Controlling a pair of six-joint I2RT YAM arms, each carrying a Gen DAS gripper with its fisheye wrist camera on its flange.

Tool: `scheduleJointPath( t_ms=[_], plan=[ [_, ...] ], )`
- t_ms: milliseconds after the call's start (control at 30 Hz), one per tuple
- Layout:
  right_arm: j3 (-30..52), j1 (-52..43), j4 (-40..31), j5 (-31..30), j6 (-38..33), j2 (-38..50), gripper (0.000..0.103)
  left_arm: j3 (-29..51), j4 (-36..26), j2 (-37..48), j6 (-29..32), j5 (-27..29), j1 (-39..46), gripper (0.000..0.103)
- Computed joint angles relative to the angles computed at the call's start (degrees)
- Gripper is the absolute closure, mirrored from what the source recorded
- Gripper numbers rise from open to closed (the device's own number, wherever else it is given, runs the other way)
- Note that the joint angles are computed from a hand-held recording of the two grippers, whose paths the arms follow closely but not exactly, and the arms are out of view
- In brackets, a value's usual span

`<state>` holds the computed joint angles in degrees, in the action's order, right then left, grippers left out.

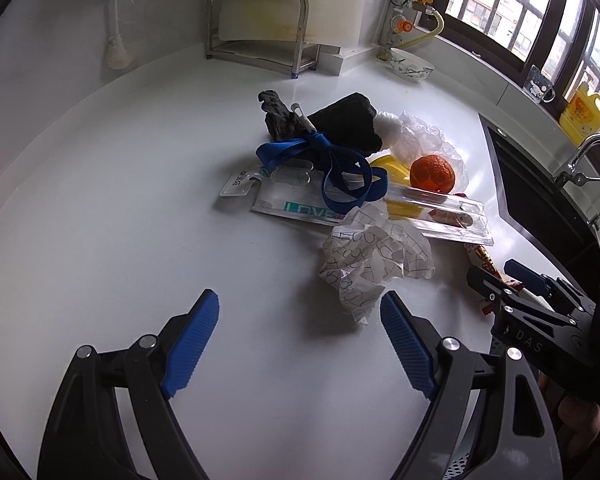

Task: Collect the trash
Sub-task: 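Move both tools back to the trash pile on the counter, then grasp the crumpled paper with the left tool while the right tool grasps the snack wrapper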

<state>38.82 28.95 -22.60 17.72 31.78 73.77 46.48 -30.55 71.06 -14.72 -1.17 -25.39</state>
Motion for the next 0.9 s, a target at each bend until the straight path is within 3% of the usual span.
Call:
scheduleJointPath(
  t_ms=[400,600,767,867,900],
  plan=[
    [-3.43,-2.61,7.98,-3.36,-5.22,0.82,0.039,-0.98,9.09,4.35,-0.33,-3.41,-5.57,0.022],
    [-3.96,-3.43,9.42,-3.4,-7.33,0.8,0.052,0.18,11.61,7.91,-0.54,-4.13,-6.98,0.022],
    [-3.71,-4.22,10.27,-4.42,-8.78,1.21,0.069,0.7,13.33,9.9,-0.52,-4.27,-7.67,0.022],
    [-3.76,-4.29,10.42,-4.85,-9.01,1.1,0.071,1.34,13.81,10.94,-0.98,-3.05,-7.57,0.036],
    [-3.86,-4.26,10.49,-4.92,-8.97,1.01,0.071,1.87,13.44,11.61,-0.91,-2.62,-7.56,0.045]
  ],
)
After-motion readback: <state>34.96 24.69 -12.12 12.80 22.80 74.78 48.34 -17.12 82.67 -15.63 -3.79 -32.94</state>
